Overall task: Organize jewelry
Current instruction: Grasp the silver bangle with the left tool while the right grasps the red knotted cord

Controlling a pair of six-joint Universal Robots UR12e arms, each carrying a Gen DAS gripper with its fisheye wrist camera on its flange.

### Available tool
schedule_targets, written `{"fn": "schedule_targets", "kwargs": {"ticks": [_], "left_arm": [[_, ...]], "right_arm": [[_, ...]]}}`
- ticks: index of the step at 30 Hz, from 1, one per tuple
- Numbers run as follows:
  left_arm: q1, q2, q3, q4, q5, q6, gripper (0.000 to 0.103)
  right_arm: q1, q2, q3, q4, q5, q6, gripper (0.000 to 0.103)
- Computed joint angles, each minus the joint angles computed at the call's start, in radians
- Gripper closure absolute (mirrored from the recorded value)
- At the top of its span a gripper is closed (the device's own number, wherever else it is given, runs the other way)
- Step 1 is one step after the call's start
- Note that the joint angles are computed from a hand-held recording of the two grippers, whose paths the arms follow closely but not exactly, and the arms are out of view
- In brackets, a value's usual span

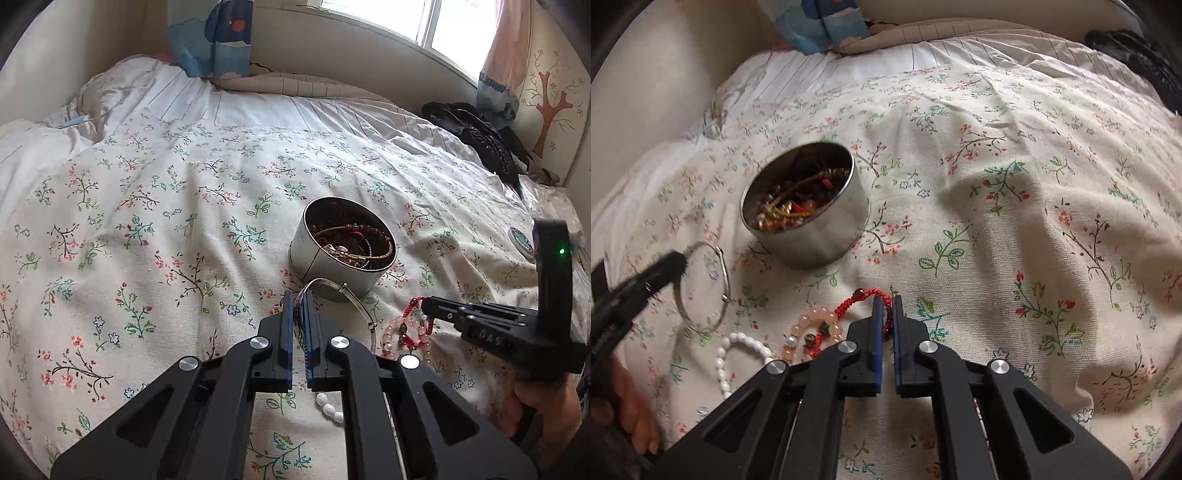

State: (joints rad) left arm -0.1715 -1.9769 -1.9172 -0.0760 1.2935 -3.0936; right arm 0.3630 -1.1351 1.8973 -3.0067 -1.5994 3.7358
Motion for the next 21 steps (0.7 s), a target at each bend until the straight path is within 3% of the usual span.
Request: {"fn": "schedule_targets", "kwargs": {"ticks": [8, 16, 21], "left_arm": [[0.005, 0.002, -0.011, 0.054, -0.038, -0.016, 0.099], [0.001, 0.003, -0.017, 0.104, -0.036, -0.027, 0.099], [0.0, 0.002, -0.019, 0.134, -0.035, -0.03, 0.099]], "right_arm": [[-0.032, -0.019, 0.101, -0.365, 0.121, 0.138, 0.098], [-0.016, -0.017, 0.08, -0.381, 0.092, 0.066, 0.098], [-0.007, -0.009, 0.075, -0.456, 0.083, 0.02, 0.098]]}}
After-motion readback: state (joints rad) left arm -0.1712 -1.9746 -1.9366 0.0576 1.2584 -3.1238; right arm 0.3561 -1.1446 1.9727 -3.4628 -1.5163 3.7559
